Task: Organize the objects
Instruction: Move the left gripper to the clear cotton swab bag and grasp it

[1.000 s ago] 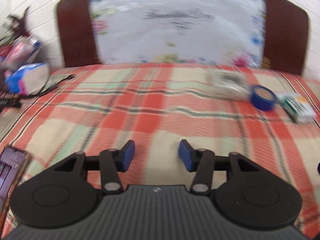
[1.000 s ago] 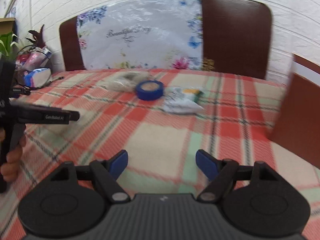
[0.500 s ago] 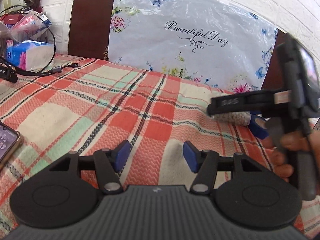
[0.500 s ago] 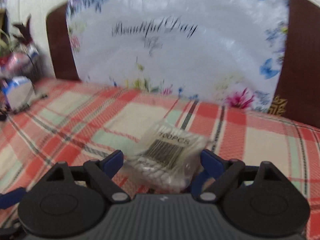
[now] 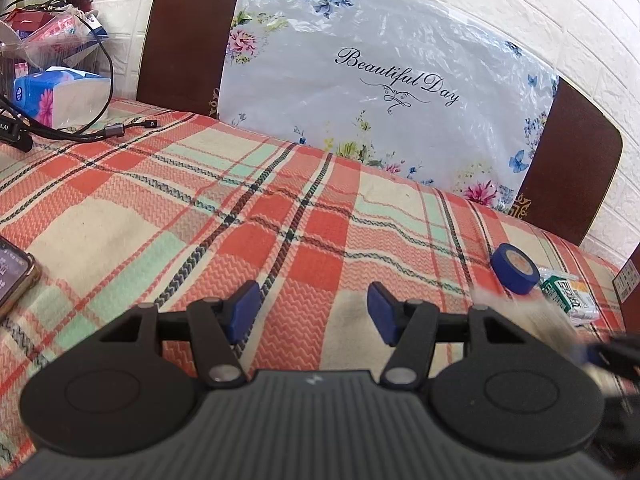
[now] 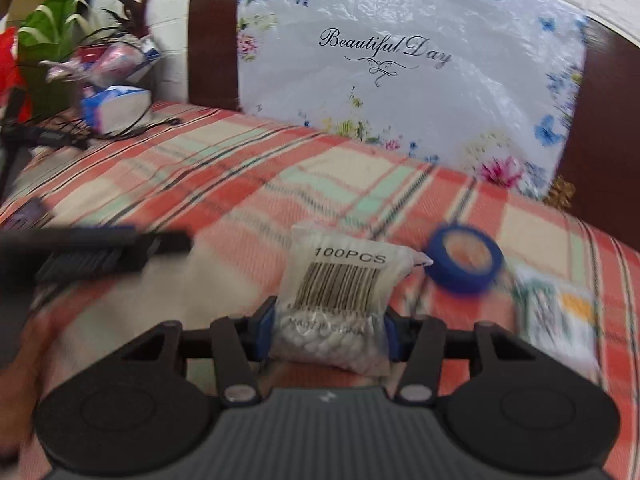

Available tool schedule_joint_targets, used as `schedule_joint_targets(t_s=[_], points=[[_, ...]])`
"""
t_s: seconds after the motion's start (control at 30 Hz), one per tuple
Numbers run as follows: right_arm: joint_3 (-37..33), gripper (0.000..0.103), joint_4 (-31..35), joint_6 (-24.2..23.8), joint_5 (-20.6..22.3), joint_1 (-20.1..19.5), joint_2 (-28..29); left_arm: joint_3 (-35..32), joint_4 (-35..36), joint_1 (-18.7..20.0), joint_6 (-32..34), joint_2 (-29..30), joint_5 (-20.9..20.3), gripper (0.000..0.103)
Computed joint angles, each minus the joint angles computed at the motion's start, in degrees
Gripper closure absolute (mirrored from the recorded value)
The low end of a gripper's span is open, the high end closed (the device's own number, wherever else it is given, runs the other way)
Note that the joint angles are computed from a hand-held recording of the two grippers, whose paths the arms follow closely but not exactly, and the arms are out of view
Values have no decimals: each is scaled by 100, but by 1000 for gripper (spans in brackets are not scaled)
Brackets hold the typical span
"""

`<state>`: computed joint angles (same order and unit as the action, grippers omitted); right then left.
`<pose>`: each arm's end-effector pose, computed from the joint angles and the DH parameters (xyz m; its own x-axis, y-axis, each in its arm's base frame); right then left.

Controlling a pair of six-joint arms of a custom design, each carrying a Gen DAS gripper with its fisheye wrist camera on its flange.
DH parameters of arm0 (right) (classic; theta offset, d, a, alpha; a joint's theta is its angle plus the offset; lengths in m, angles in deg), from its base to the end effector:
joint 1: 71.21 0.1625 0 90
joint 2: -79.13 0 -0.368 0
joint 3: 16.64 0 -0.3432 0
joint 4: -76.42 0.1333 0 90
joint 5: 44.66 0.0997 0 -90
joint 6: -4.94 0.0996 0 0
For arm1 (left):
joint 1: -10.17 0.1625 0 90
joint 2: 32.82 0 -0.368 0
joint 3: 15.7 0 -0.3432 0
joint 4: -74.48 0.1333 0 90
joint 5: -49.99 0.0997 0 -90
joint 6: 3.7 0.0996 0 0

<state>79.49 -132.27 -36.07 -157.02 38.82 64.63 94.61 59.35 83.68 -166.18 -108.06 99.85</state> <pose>0.2750 -0.4759 -0.0983 -0.5355 -0.5685 0.6245 -0.8279 0.4992 -0.2556 0.0724 -0.4513 0.2015 -0.8339 -0.2488 -0.4926 0.3648 0.4214 -0.8303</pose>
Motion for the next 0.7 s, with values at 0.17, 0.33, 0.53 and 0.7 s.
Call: schedule_joint_targets(t_s=[0.17, 0.33, 0.53, 0.7], points=[[1935, 54, -1501, 707, -371, -242, -805, -76, 89, -91, 156, 90, -188, 38], [3029, 40, -2755, 933, -712, -425, -1110, -217, 1149, -591, -660, 266, -410, 37], [3413, 23, -3232, 843, -580, -587, -1166, -429, 3060, -1373, -2187, 854, 1337, 37], [3485, 23, -3442, 455, -411, -691, -1111, -820, 3826, -1658, -2771, 1647, 1717, 34]])
